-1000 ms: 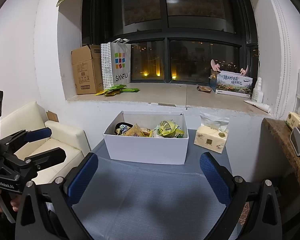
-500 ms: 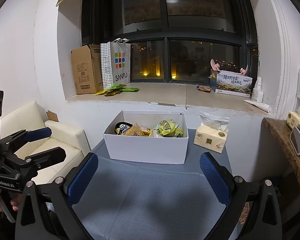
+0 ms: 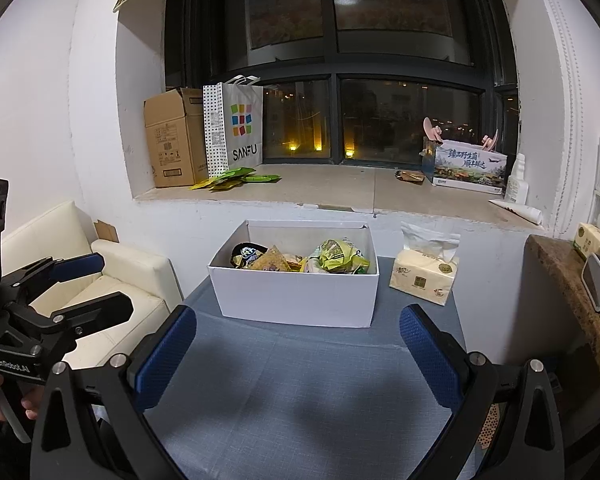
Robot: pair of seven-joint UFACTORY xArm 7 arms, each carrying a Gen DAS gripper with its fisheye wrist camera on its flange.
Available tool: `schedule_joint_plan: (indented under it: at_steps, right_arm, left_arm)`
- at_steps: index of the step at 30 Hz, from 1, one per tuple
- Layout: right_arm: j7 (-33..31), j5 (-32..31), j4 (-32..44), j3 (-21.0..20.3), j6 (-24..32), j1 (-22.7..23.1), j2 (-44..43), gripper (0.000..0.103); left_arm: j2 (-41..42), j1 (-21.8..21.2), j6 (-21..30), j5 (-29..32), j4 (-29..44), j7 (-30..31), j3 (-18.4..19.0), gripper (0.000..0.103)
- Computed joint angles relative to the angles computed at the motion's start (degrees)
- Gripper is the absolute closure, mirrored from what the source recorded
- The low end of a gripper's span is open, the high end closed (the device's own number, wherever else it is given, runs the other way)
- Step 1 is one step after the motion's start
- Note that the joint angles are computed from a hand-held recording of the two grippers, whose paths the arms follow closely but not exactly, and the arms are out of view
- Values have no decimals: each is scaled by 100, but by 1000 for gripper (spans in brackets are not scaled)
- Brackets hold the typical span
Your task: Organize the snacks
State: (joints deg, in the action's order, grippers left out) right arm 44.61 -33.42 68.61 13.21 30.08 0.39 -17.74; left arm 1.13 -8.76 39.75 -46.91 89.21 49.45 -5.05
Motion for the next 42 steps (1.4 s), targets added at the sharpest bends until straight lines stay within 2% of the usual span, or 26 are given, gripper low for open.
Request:
schedule_joint_plan:
  at_steps: [42]
  right_arm:
    - [-87, 102, -42, -23, -46, 4, -13, 0]
  left_arm:
    - [14, -10, 48, 104, 33, -83, -13, 0]
